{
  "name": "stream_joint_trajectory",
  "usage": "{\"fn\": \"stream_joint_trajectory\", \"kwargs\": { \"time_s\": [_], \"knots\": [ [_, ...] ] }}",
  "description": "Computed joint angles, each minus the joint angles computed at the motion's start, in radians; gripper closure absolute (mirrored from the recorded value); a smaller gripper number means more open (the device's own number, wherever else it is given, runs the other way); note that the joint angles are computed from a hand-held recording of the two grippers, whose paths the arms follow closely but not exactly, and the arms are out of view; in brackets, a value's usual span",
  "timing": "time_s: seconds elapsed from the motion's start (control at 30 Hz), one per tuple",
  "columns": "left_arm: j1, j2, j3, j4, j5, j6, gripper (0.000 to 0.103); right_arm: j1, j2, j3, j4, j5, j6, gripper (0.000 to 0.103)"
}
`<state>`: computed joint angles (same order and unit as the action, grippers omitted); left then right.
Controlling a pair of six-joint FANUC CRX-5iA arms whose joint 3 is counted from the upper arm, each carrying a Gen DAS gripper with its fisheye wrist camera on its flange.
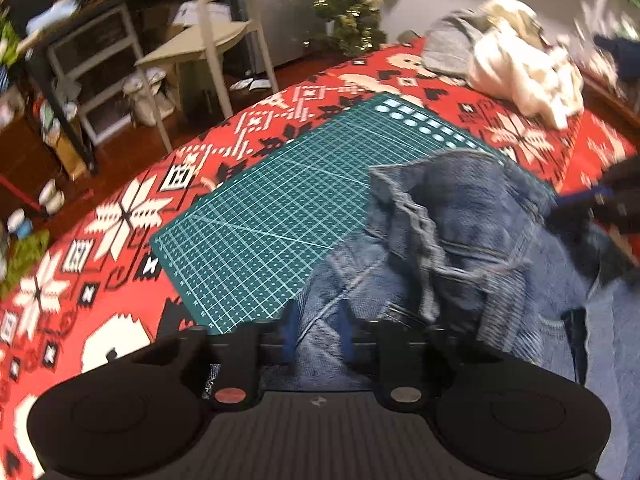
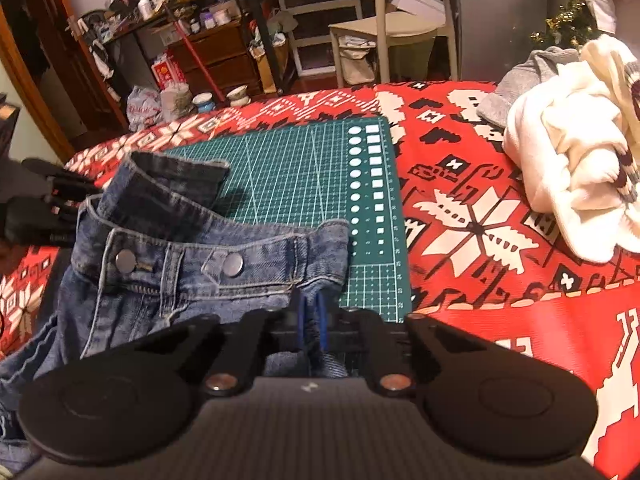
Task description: Fold clothes
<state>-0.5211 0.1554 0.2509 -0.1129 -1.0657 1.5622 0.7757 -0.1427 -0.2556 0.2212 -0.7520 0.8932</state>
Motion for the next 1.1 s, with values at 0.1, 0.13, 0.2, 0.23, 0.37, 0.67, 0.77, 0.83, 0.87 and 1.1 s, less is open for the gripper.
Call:
{"fn": "stream_joint_trajectory", "kwargs": {
  "time_s": [0.1,0.13,0.2,0.23,0.37,0.67,0.77,0.83,0.87,1.1],
  "knots": [
    [-0.02,-0.013,0.007,-0.072,-0.028,0.041,0.093,-0.021,0.005,0.018,-0.039,0.003,0.025,0.097],
    [-0.017,-0.025,-0.004,-0.084,-0.032,0.064,0.093,-0.029,0.008,0.025,-0.052,0.004,0.033,0.099],
    [-0.002,-0.055,-0.033,-0.094,-0.036,0.111,0.094,-0.045,0.014,0.04,-0.079,0.006,0.051,0.101],
    [0.004,-0.072,-0.049,-0.103,-0.039,0.138,0.094,-0.053,0.017,0.048,-0.092,0.007,0.06,0.102],
    [0.017,-0.147,-0.116,-0.132,-0.052,0.238,0.094,-0.077,0.027,0.066,-0.122,0.015,0.062,0.102],
    [0.007,-0.26,-0.195,-0.174,-0.072,0.376,0.094,-0.074,0.001,0.063,-0.186,-0.026,0.149,0.07],
    [0.015,-0.254,-0.192,-0.16,-0.066,0.377,0.094,-0.065,0.019,0.072,-0.173,-0.038,0.165,0.069],
    [0.022,-0.248,-0.19,-0.15,-0.061,0.377,0.093,-0.058,0.031,0.073,-0.15,-0.034,0.148,0.094],
    [0.025,-0.247,-0.19,-0.146,-0.058,0.379,0.094,-0.052,0.032,0.064,-0.122,-0.02,0.121,0.095],
    [0.043,-0.261,-0.19,-0.114,-0.023,0.437,0.095,-0.088,0.059,0.079,-0.068,0.06,0.059,0.101]
  ]
}}
